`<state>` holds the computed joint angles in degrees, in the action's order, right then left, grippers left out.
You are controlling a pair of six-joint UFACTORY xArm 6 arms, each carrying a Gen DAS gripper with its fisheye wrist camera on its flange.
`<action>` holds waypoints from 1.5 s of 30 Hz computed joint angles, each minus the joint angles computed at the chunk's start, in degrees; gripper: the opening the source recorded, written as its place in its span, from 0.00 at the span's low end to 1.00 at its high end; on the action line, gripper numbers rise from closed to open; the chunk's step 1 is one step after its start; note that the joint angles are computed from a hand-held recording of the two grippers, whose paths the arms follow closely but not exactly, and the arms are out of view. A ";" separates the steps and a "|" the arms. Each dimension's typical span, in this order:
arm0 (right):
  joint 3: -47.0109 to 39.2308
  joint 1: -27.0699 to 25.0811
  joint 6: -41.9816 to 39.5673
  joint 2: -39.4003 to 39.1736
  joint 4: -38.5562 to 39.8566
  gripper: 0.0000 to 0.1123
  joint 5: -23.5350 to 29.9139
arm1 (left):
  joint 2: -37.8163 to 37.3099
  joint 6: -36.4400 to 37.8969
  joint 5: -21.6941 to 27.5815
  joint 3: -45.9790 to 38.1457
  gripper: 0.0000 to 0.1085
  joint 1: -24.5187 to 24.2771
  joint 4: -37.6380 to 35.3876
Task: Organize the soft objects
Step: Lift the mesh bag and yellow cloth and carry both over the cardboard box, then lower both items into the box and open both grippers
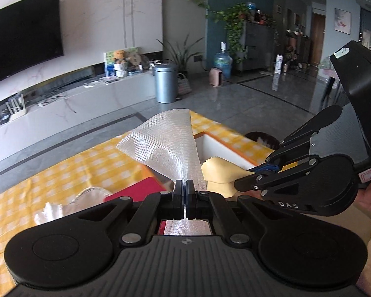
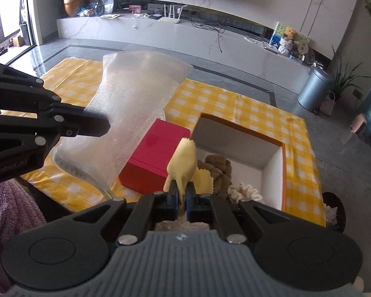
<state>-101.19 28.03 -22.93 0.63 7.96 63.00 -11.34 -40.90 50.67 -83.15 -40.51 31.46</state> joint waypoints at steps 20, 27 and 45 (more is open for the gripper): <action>-6.40 -9.20 -1.23 13.54 7.01 0.03 8.62 | 23.63 15.48 4.50 -17.17 0.00 3.69 -20.17; -7.19 -10.10 -1.58 16.76 5.78 0.04 11.71 | 27.02 19.54 7.47 -19.30 0.01 4.11 -26.40; -3.38 -9.42 -2.72 12.28 2.66 0.30 11.90 | 26.27 18.37 7.67 -20.55 0.31 3.15 -24.59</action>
